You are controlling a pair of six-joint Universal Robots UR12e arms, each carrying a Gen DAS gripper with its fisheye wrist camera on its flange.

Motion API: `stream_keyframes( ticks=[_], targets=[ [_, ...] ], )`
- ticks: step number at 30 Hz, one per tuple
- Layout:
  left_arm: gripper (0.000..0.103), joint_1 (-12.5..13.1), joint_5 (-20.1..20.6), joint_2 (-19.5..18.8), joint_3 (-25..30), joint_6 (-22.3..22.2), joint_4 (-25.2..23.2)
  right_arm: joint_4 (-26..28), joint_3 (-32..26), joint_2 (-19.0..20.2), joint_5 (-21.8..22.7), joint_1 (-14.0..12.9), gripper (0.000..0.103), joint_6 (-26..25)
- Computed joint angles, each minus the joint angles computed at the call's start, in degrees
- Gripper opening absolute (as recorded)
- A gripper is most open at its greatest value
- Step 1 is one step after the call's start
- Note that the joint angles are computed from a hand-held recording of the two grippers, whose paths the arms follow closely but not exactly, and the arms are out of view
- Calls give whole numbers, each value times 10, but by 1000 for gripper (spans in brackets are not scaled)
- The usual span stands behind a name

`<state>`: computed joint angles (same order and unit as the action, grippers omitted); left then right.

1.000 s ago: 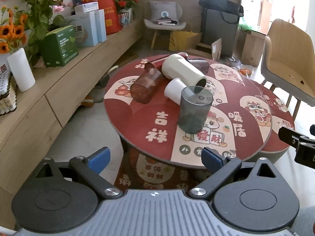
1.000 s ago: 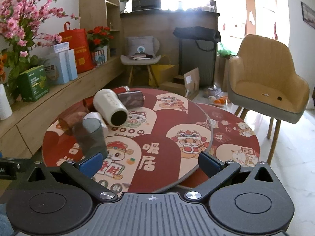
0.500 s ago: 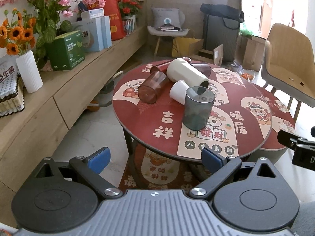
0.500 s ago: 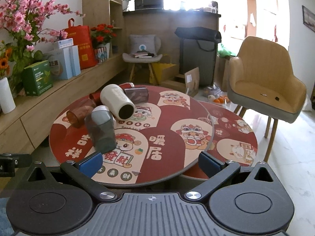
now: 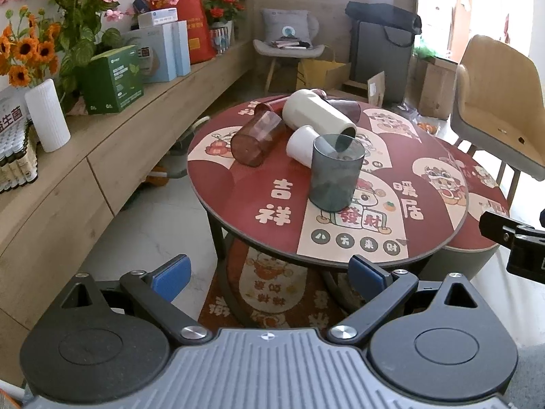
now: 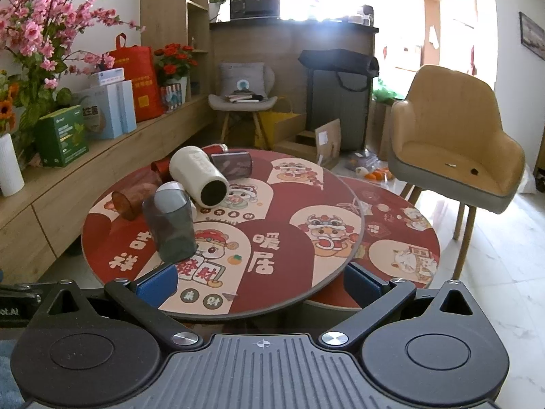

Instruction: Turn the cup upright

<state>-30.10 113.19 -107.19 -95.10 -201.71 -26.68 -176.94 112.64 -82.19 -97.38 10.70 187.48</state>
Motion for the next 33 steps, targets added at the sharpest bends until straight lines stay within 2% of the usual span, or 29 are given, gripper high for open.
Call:
stream_keyframes(
  ticks=[33],
  targets=[
    [100,-3,9,1,2,-4,-9,-1,2,2,1,-8,103,6]
  ],
)
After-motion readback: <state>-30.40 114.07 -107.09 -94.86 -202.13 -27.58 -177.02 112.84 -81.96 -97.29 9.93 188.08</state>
